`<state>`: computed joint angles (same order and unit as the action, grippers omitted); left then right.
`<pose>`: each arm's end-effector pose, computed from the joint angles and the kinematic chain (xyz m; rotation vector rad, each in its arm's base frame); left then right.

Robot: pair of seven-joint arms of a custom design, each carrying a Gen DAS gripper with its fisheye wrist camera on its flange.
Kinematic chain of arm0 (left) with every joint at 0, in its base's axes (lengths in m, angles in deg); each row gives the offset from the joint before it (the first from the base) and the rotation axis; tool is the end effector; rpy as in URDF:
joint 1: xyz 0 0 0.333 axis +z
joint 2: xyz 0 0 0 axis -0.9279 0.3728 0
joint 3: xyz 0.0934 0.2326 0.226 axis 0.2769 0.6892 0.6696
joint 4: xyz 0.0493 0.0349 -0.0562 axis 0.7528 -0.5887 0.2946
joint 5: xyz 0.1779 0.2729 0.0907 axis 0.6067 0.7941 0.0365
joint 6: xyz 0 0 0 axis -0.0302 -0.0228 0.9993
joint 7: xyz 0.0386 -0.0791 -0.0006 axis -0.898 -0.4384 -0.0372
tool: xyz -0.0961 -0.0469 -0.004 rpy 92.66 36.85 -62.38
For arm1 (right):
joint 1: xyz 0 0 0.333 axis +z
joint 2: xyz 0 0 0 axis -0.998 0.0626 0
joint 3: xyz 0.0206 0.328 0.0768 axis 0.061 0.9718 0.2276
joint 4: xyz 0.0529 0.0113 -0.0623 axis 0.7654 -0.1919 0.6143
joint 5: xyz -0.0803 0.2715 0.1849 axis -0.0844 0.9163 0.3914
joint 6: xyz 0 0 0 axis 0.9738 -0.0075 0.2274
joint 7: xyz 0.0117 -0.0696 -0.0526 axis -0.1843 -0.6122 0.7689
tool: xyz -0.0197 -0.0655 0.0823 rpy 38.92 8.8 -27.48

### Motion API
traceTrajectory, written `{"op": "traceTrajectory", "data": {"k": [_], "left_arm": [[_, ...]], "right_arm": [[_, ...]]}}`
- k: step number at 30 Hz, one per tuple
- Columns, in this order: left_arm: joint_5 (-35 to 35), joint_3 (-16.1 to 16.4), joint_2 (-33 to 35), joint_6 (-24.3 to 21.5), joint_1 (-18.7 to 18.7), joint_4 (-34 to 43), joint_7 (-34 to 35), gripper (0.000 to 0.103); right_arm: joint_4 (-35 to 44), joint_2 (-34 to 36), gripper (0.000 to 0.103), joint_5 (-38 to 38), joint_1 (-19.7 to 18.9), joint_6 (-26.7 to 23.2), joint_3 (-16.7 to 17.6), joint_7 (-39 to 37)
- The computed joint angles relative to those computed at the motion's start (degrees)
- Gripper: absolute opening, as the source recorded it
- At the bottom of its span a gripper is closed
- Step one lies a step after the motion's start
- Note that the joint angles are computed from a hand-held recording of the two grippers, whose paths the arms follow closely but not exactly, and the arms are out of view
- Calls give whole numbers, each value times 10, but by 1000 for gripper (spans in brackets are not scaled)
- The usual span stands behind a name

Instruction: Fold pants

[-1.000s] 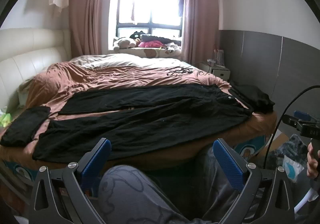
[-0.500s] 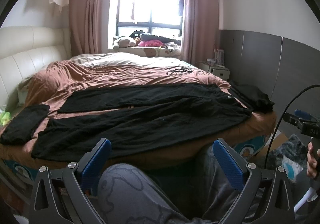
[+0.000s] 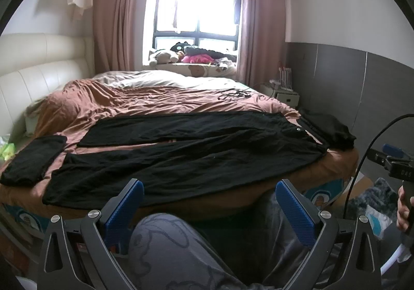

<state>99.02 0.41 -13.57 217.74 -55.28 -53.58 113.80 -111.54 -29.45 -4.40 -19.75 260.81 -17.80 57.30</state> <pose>0.6813 -0.0943 0.4659 -1.3878 1.7798 -1.1727 0.6255 0.2756 0.4438 -1.4569 1.6049 -0.9941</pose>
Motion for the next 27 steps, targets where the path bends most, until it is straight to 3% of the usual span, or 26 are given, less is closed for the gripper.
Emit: {"op": "traceTrajectory", "data": {"k": [2,4,7,15,19,27], "left_arm": [[-3,11,-2,3,-7,-1,-3,103],[0,-4,1,0,5,1,-3,103],[-5,14,-1,1,-9,3,-8,103],[2,-21,6,-4,20,4,1,103],[2,-11,3,0,15,2,2,103],[5,-35,9,-10,32,7,9,103]], "right_arm": [[1,1,103,1,0,-1,-1,1],[1,1,103,1,-1,-1,0,2],[0,1,103,1,-1,-1,-1,3],[-1,6,103,2,4,0,-8,7],[-1,4,103,4,1,0,-4,6],[-2,5,103,5,2,1,-4,7]]}}
